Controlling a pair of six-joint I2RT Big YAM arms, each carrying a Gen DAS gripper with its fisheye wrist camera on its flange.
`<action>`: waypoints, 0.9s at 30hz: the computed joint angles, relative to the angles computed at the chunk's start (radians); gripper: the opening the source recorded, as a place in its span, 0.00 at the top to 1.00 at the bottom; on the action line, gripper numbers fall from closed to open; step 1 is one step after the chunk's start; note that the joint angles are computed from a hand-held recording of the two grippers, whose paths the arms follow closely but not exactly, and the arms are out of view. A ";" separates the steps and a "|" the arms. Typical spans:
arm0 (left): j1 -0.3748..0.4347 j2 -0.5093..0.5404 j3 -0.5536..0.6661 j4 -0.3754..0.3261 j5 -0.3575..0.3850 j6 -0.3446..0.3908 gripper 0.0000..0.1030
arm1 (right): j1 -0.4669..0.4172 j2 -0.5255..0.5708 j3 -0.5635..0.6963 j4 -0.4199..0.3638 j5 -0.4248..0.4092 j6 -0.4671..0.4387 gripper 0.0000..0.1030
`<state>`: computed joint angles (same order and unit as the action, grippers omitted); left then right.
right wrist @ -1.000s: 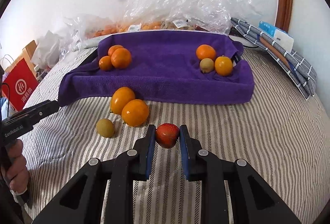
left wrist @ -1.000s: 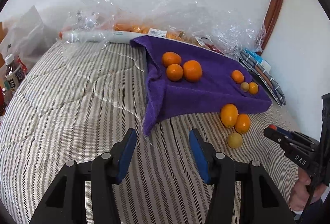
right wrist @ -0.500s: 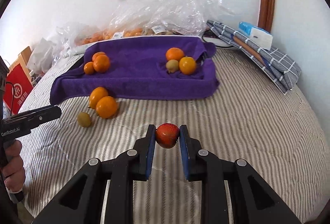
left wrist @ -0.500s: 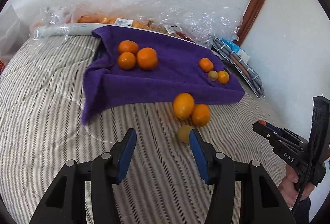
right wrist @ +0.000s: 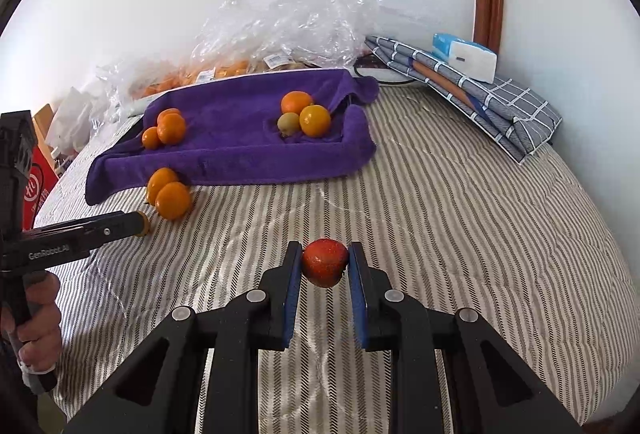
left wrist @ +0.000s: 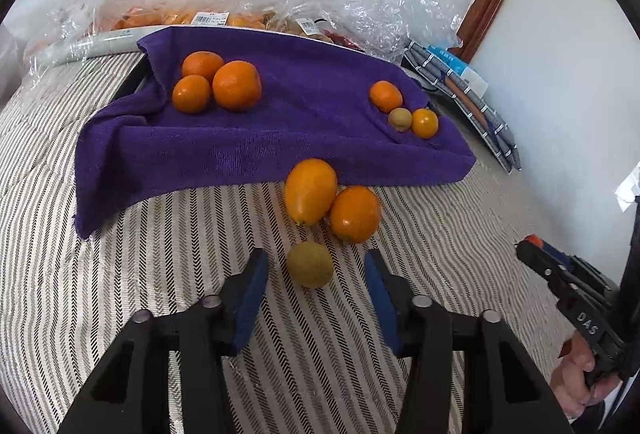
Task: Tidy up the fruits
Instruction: 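Grasp the red fruit with the right gripper while the left grasps a yellow-green fruit, then carry both held fruits over the purple towel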
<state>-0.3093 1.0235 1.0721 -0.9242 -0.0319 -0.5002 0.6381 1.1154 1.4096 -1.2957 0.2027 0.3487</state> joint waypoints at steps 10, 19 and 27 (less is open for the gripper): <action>0.010 -0.027 0.005 -0.016 -0.033 -0.009 0.77 | -0.002 0.002 0.002 0.007 -0.023 0.012 0.78; 0.112 -0.093 0.031 -0.039 -0.049 0.009 0.77 | 0.024 0.055 0.067 0.030 -0.023 -0.011 0.78; 0.205 -0.088 0.078 -0.015 -0.035 0.027 0.77 | 0.007 0.124 0.161 0.068 -0.020 -0.047 0.78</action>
